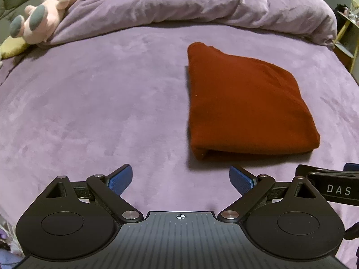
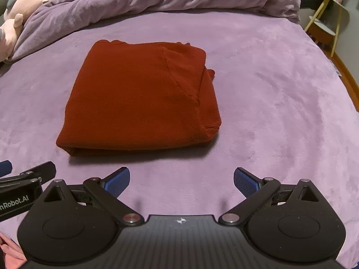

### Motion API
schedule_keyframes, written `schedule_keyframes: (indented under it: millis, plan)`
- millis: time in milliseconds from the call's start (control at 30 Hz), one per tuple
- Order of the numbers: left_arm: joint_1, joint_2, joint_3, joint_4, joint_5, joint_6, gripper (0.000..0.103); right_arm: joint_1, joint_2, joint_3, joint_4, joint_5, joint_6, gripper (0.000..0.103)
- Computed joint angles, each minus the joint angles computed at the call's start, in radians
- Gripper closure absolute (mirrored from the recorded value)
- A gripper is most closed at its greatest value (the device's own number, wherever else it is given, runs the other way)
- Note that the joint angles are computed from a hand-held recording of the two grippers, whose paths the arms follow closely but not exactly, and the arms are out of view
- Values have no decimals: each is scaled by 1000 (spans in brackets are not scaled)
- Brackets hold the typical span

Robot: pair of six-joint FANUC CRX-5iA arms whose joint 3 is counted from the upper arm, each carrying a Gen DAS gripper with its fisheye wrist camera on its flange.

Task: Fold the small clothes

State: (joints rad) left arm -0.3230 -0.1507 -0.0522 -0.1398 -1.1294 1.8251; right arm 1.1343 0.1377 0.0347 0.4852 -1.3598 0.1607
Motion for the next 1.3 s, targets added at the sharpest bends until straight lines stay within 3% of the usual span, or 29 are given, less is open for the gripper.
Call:
schedule_keyframes:
  millis: [1300]
  plan:
    - [6,25,24,-9,-36,-7,6,-7,-1,6,-17,16,-21,4]
